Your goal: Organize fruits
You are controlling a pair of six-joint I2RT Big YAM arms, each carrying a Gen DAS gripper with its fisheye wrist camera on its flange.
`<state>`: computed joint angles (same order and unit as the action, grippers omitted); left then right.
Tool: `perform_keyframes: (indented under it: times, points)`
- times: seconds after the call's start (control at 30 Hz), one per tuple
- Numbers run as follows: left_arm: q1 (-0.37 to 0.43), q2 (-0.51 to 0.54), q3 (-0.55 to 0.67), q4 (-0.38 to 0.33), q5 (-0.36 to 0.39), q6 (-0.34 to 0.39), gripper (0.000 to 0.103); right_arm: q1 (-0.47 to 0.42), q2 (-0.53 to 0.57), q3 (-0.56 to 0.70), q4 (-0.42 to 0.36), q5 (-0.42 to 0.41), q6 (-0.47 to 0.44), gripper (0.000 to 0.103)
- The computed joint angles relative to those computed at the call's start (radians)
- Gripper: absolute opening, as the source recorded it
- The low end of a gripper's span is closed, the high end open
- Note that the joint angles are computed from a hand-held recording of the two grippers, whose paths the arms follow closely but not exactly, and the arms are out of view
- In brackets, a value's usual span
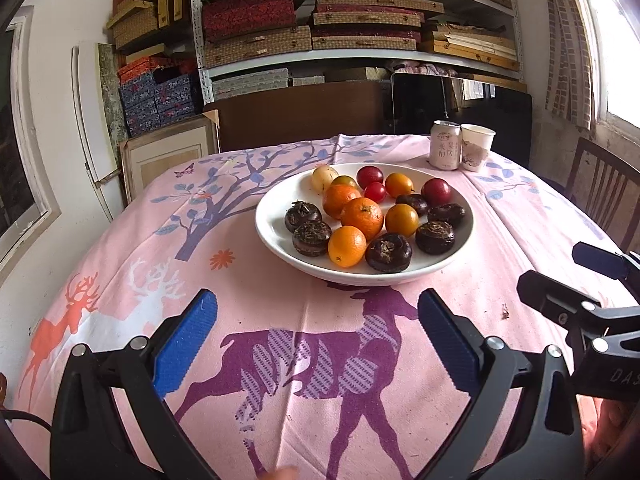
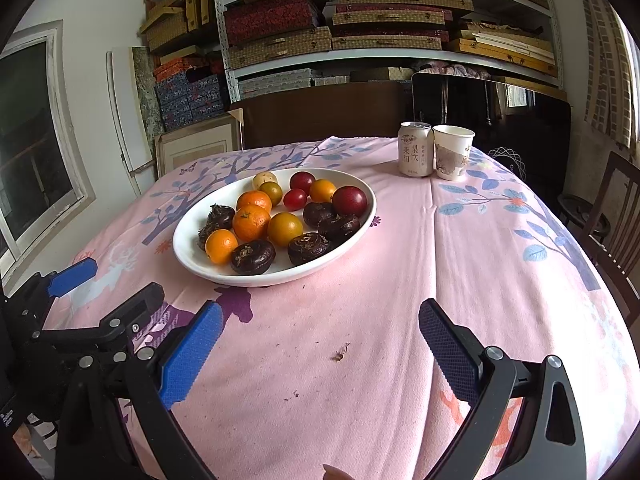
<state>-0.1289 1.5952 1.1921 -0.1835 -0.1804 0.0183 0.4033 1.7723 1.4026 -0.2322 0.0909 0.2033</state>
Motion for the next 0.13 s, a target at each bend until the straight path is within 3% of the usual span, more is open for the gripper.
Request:
perform_keyframes:
  times: [0.13]
  points:
    - [-0.003, -0.002, -0.004, 0.010, -0.002, 0.010, 0.098, -0.001, 0.002, 0.000, -0.002, -0.003, 0.001, 0.099]
